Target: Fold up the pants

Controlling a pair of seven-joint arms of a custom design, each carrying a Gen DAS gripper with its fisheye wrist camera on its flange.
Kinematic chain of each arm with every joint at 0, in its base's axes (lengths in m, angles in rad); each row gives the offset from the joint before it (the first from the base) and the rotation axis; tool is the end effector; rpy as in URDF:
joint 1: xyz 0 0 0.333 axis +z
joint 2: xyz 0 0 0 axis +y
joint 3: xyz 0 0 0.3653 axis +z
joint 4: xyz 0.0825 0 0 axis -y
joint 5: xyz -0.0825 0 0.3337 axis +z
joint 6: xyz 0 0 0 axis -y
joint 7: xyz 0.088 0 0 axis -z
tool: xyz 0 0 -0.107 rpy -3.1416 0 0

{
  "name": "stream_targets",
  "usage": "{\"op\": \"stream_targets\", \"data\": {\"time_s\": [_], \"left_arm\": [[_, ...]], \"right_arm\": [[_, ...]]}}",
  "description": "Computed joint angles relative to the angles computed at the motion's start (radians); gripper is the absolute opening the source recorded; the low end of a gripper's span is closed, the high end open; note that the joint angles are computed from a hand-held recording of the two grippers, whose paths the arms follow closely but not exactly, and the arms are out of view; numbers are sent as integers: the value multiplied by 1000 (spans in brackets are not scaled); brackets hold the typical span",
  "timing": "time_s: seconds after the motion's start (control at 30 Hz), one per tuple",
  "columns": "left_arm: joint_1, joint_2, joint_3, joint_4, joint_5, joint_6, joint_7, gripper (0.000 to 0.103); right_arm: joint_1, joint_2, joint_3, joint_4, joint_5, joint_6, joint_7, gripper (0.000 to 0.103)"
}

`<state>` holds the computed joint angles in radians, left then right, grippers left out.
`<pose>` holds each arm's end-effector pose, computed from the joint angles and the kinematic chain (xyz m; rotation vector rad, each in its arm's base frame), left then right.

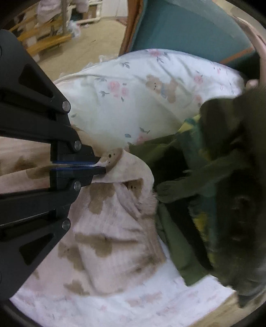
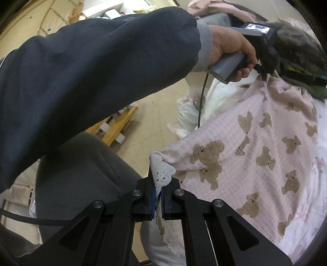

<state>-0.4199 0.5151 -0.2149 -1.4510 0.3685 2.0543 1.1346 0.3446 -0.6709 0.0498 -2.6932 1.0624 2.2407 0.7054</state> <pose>0.5846 -0.3656 0.4664 -1.6913 2.3464 -0.0601 0.2567 0.1376 0.5261 -2.0421 1.0164 0.3319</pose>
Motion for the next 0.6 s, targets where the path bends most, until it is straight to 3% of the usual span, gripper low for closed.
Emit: {"op": "stream_targets", "data": {"time_s": [0.13,0.2,0.23,0.27,0.33,0.4,0.53,0.6], "left_arm": [[24,10,-5,-12,-43,-8,-3,7],[59,-25,-19,-53,-98,24,0,33],[89,-62,-33,-99,-143,68,12,60],[126,-116,-51,-162,-199,124,41,74],[173,-219,-67,-267,-274,200,104,75],[196,-338,-56,-364,-299,226,145,75],[233,-583,3,-543,-375,238,170,78],[242,-705,52,-641,-488,244,197,80]], "right_arm": [[9,25,26,19,15,20,28,2],[15,32,25,23,13,24,34,2],[17,37,20,26,9,22,31,2],[20,38,15,26,8,21,24,2],[27,43,9,37,6,8,19,2],[33,47,9,44,4,2,4,3],[45,71,14,66,-9,-14,-18,3],[57,93,33,75,-11,-4,-32,3]]}}
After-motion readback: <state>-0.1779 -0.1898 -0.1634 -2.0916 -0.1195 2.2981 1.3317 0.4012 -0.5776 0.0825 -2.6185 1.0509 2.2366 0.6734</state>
